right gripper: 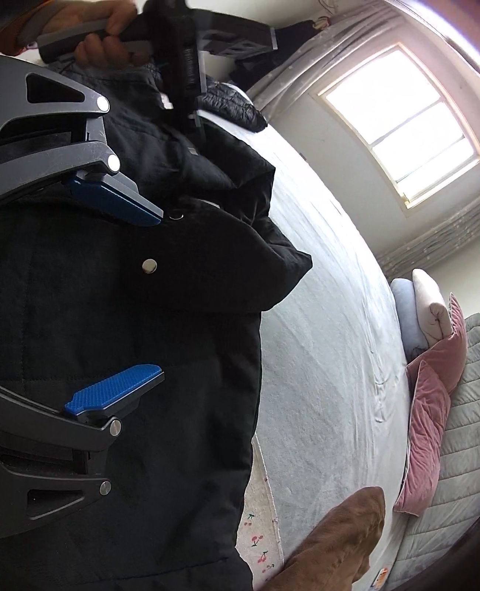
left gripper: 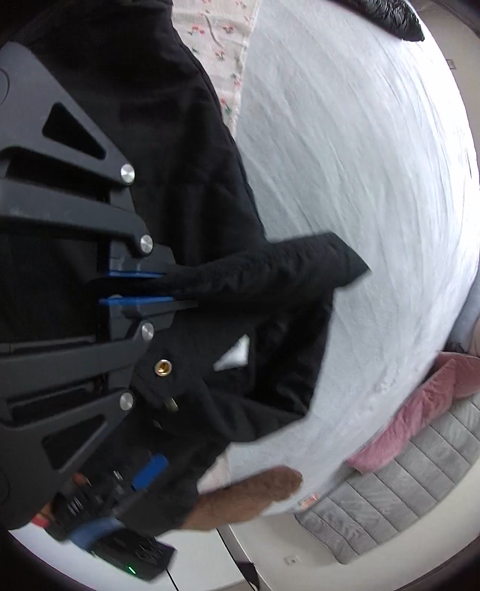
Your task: Fold large clothes
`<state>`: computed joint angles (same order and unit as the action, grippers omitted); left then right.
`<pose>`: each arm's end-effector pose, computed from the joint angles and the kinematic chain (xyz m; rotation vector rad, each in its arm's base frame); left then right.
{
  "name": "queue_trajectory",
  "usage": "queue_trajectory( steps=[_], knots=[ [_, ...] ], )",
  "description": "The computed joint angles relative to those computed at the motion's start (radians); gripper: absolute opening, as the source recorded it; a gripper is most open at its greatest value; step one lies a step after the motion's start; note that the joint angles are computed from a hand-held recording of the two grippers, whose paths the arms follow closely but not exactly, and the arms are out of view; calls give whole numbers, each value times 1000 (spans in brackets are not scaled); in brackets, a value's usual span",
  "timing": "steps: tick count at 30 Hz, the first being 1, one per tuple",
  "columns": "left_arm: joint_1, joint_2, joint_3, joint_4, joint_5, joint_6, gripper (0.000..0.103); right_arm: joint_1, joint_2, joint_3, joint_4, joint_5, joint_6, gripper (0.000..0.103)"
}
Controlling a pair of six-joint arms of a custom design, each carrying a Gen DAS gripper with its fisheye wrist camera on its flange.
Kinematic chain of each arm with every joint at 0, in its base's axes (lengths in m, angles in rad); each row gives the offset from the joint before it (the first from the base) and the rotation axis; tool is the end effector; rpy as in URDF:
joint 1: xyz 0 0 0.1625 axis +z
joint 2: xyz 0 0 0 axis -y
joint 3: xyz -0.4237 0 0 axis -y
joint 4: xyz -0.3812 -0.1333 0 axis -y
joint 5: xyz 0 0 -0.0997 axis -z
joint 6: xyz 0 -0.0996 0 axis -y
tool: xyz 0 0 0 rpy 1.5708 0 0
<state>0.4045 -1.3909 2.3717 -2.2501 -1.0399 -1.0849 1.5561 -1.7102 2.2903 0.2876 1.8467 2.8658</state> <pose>-0.2564 -0.3096 0.1510 0.2137 2.6011 -0.4693 0.1025 -0.2474 0.2356 0.2097 -2.6269 0.9023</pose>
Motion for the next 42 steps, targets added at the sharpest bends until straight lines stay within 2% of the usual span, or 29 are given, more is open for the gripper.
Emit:
queue_trajectory(
  steps=[2,3,5,8,10,11,13,15,16,17,18,19,20,22,23,25,26,28,31,33,35,36,39,40,42],
  knots=[
    [11,-19,8,148,-24,-22,14,35,32,-19,-5,35,12,78],
    [3,-42,20,158,-31,-9,14,56,48,-33,-3,53,19,78],
    [-20,-62,-12,257,-33,-20,19,92,73,-65,0,87,37,78],
    [-56,-58,-79,373,18,-51,30,112,105,-122,4,113,51,78],
    [-68,-42,-115,380,76,-68,53,126,137,-167,10,126,67,78],
    [-68,-31,-125,356,96,-65,61,131,152,-188,13,123,74,78],
    [-57,19,-148,280,119,-39,65,128,192,-228,21,105,82,78],
    [-22,93,-184,251,127,-31,65,139,253,-262,16,127,93,78],
    [-5,135,-203,262,138,-39,65,146,287,-275,5,157,92,65],
    [7,171,-221,312,160,-71,58,153,315,-278,-21,197,77,44],
    [9,193,-209,328,201,-109,41,165,345,-282,-43,249,47,8],
    [12,184,-182,301,227,-137,6,171,368,-286,-73,313,22,8],
    [6,147,-139,233,254,-166,8,167,363,-276,-117,335,20,8],
    [-6,129,-66,143,365,-187,11,131,341,-254,-182,310,24,9],
    [-2,141,-54,147,406,-193,24,118,344,-247,-209,295,6,10],
    [17,131,-23,96,394,-166,42,108,338,-225,-252,260,-37,21],
    [19,113,6,30,394,-137,43,109,325,-210,-263,246,-47,23],
    [-27,44,71,-60,402,-127,47,108,264,-171,-264,193,-64,26],
    [-132,-50,114,8,418,-140,47,135,175,-117,-239,159,-98,26],
    [-172,-77,134,-6,373,-85,47,166,165,-103,-209,181,-103,25],
    [-188,-61,180,-146,326,5,47,161,157,-72,-215,164,-127,25],
    [-180,-24,194,-218,308,50,47,157,173,-65,-234,168,-154,25],
    [-90,110,182,-272,301,94,43,96,283,-91,-258,184,-163,22],
    [-51,132,183,-332,294,121,43,62,318,-117,-238,168,-140,21],
    [-28,134,184,-394,304,133,43,26,322,-133,-242,117,-137,21]
  ],
)
